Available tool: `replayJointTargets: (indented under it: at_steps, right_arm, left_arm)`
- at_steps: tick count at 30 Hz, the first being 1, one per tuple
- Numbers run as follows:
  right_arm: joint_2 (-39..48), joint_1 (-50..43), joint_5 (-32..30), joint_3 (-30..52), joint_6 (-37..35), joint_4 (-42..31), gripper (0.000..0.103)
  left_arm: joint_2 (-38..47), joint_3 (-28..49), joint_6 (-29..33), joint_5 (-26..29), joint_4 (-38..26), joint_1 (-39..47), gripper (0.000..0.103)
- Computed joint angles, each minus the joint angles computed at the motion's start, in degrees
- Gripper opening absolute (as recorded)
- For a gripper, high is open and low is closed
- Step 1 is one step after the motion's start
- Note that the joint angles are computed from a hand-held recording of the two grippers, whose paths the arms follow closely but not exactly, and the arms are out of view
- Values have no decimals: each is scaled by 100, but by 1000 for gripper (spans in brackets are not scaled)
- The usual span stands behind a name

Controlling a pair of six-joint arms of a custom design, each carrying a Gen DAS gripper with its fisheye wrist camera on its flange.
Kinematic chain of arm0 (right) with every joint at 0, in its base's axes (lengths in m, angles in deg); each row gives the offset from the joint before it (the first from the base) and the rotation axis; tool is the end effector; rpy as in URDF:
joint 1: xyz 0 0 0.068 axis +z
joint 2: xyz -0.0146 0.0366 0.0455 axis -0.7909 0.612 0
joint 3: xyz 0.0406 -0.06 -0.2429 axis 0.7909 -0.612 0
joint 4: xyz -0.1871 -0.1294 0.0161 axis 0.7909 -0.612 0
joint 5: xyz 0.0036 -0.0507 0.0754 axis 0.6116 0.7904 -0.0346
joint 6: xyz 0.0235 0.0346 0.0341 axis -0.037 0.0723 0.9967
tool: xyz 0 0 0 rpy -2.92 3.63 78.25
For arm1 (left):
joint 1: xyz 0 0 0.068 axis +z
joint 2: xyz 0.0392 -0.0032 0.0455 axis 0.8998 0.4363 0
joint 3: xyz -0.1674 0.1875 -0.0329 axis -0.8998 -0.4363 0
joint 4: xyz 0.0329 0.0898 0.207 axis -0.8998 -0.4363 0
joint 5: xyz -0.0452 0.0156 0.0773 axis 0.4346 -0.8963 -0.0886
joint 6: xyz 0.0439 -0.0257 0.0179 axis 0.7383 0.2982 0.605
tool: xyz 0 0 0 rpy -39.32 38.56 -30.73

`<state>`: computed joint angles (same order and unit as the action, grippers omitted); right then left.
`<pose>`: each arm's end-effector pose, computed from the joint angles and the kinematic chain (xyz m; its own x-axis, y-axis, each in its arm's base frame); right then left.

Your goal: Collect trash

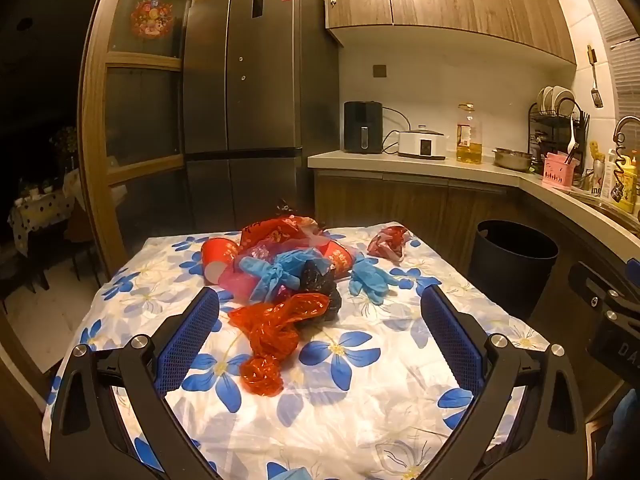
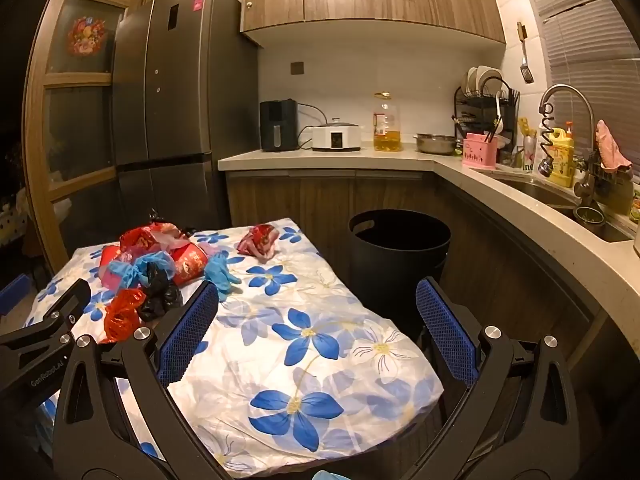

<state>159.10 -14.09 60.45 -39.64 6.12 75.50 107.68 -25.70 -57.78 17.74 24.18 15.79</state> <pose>0.2001 0.1197 0.2094 -0.2828 0.1536 -0.9468 0.4023 0.9151 0.0283 0.2493 -0.2496 0.2175 -0.3251 0.0952 -0.9409 0.2004 0.9793 0.0298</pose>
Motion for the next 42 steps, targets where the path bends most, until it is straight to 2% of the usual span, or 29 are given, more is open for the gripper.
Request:
replayJointTargets:
  at_steps: [42]
  right_arm:
    - [0, 52, 72, 27, -14, -27, 98]
  left_arm:
    - [-93, 89, -29, 103, -106, 28, 97]
